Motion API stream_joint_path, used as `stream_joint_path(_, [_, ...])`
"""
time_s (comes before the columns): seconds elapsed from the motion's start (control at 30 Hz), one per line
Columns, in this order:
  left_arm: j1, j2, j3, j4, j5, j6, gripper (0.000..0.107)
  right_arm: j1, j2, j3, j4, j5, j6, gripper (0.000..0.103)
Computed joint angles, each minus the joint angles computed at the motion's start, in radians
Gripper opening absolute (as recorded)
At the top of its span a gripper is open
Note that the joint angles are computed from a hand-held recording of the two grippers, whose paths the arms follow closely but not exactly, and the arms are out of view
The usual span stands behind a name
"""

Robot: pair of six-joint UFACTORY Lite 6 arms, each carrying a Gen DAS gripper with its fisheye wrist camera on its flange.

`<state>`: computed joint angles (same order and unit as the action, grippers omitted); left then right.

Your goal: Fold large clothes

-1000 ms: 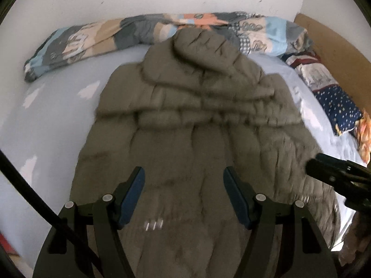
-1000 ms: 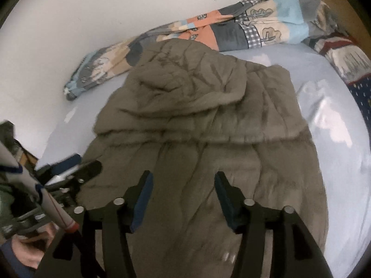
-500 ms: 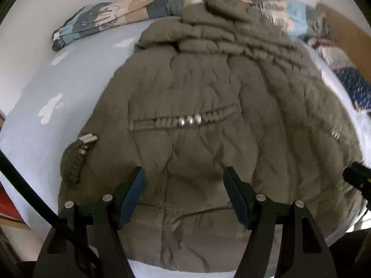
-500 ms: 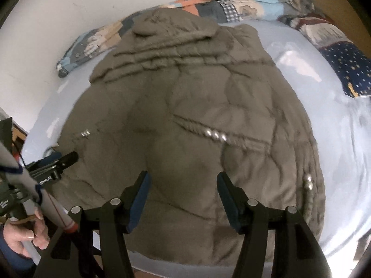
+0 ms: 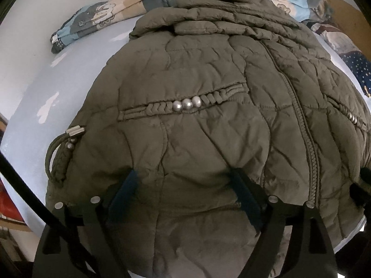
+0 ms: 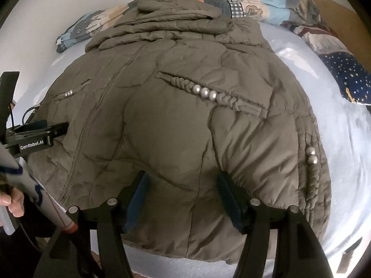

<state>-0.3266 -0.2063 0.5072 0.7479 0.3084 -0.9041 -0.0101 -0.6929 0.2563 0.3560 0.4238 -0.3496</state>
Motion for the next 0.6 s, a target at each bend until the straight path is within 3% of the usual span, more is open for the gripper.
stream_joint_path(0.33, [0.005,-0.001,-0.008,0.003,-0.005,-0.001,0.089,-0.038,0.035,0.017,0.114,0.023,-0.117,0.073])
stream_joint_path(0.53, [0.032,0.002,-0.003,-0.071,-0.021,0.099,0.091,-0.032,0.032,0.003,0.166,0.013,-0.169,0.082])
stream_joint_path(0.6, [0.037,0.014,0.004,-0.077,-0.028,0.108,0.091,-0.032,0.043,0.007,0.191,0.017,-0.190,0.089])
